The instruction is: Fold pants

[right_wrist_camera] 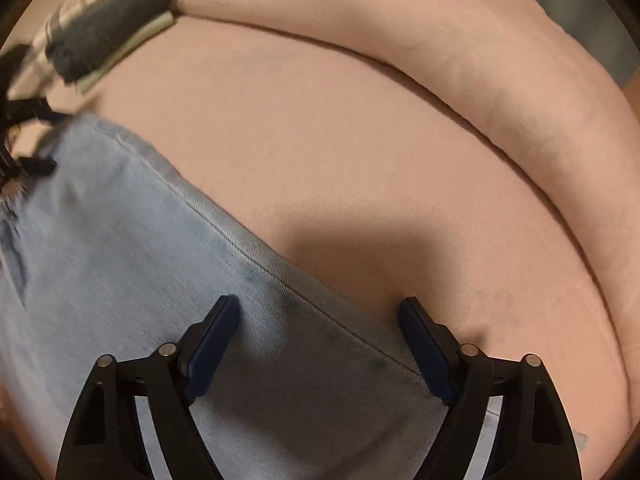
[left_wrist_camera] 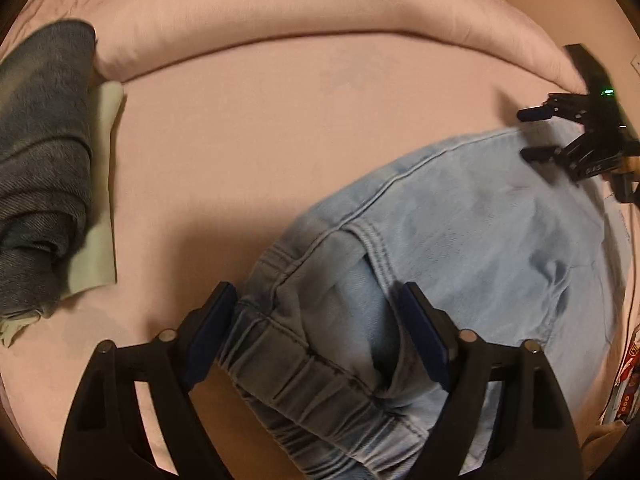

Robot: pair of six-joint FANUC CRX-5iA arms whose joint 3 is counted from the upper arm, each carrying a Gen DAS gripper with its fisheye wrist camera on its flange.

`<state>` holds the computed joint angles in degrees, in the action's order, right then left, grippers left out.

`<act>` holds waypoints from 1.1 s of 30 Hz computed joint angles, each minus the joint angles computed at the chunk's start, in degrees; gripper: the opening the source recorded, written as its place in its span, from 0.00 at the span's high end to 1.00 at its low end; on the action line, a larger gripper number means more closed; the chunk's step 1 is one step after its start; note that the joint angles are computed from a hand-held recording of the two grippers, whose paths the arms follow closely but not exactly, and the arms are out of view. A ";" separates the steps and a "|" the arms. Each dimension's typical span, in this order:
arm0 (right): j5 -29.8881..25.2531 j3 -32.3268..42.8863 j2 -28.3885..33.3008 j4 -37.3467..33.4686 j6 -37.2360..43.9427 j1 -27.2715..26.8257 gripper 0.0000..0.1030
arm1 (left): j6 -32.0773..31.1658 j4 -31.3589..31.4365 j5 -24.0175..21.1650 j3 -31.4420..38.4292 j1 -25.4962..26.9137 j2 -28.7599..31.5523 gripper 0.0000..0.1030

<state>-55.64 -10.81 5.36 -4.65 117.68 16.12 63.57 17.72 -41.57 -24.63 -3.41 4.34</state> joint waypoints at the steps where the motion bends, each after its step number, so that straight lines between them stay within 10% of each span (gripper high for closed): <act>1: -0.42 0.08 -0.33 -0.54 1.39 -0.01 0.45 | -0.13 -0.79 0.51 -0.34 -0.03 -0.52 0.34; 3: 0.74 -2.25 -2.42 2.14 2.14 1.88 0.82 | -0.36 -1.47 1.08 -0.97 0.16 -1.41 0.49; 8: 7.76 -10.62 -6.66 14.53 -5.60 8.41 0.94 | 0.68 -3.53 4.87 -4.05 -0.42 -5.04 0.61; 15: 13.45 -15.48 -5.62 25.86 -21.83 11.24 0.95 | 11.24 -12.31 3.70 -1.52 -2.19 -4.92 0.50; 17: 12.38 -15.03 -6.81 24.26 -20.99 11.91 0.88 | 5.10 -5.51 4.85 -5.12 0.60 -7.98 0.41; 21: 8.76 -8.81 -9.24 8.31 -8.63 10.12 0.38 | -1.15 0.10 6.29 -8.60 3.65 -11.02 0.28; 27: 3.81 -5.10 -2.89 8.79 -9.77 12.50 0.38 | -2.27 1.22 1.44 -5.08 3.67 -5.78 0.30; 29: 2.33 -4.40 -1.31 8.02 -10.49 12.26 0.38 | 0.77 -3.22 -0.09 -1.81 2.64 -3.52 0.52; 33: 5.30 -9.50 -5.18 10.78 -11.63 15.41 0.86 | 5.14 -9.59 -0.25 -0.42 -0.12 -4.11 0.64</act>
